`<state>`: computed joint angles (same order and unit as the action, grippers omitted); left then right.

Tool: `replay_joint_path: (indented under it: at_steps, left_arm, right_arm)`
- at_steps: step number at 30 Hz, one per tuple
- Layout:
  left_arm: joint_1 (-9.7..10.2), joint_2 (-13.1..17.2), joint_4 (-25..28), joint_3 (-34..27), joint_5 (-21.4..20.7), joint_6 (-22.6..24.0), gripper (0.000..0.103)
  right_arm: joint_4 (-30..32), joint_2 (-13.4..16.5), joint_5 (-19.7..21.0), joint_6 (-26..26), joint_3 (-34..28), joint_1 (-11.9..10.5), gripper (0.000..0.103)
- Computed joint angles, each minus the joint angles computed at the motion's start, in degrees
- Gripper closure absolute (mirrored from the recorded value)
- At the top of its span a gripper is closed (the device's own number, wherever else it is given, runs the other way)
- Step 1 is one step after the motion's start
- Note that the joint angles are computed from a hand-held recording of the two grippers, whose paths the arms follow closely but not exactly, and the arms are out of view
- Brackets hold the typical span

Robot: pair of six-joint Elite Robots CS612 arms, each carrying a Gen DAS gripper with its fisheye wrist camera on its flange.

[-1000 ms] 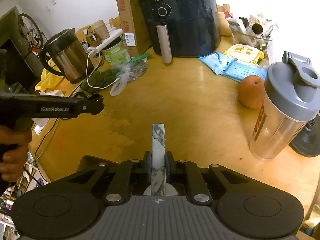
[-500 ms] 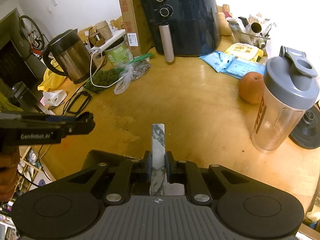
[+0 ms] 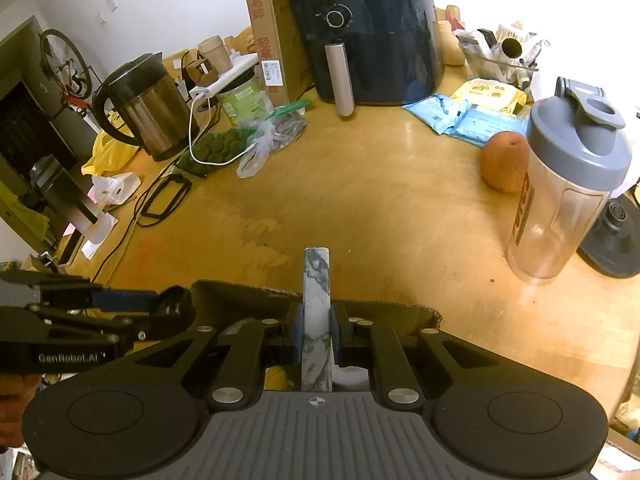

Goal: Organize rigid objects
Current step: 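Lower the marble strip and black plug into the box, opening both grippers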

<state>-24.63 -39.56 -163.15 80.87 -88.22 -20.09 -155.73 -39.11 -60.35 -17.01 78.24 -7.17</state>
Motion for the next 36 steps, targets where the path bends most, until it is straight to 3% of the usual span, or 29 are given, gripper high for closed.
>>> replay_joint_path:
  at_steps: [3, 7, 31, 33, 35, 36]
  left_arm:
    - [0.14, -0.1, 0.3, 0.7, -1.6, -0.5, 0.057]
    - [0.13, -0.6, -1.0, 2.1, -2.5, -1.8, 0.039]
    - [-1.08, -3.9, -5.9, 8.7, 1.1, -10.1, 0.038]
    - [-1.1, -4.1, -6.0, 9.1, 1.3, -10.7, 0.038]
    - [-1.08, -4.2, -5.8, 9.3, 1.5, -11.3, 0.038]
    - [-1.08, -4.2, -5.5, 9.4, 1.5, -11.4, 0.038]
  right_arm:
    - [0.0, -0.3, -0.2, -0.1, 0.7, 0.0, 0.086]
    - [-0.1, -1.0, -0.2, -0.3, 2.0, 0.0, 0.086]
    - [0.0, -1.7, 0.9, -2.1, 2.1, 1.4, 0.085]
    - [3.7, -1.4, -0.7, -2.5, 0.9, 1.9, 0.071]
    - [5.1, -1.1, -1.4, -1.8, 0.7, 2.2, 0.027]
    - [4.5, -1.2, -1.6, -1.5, 0.9, 2.2, 0.016]
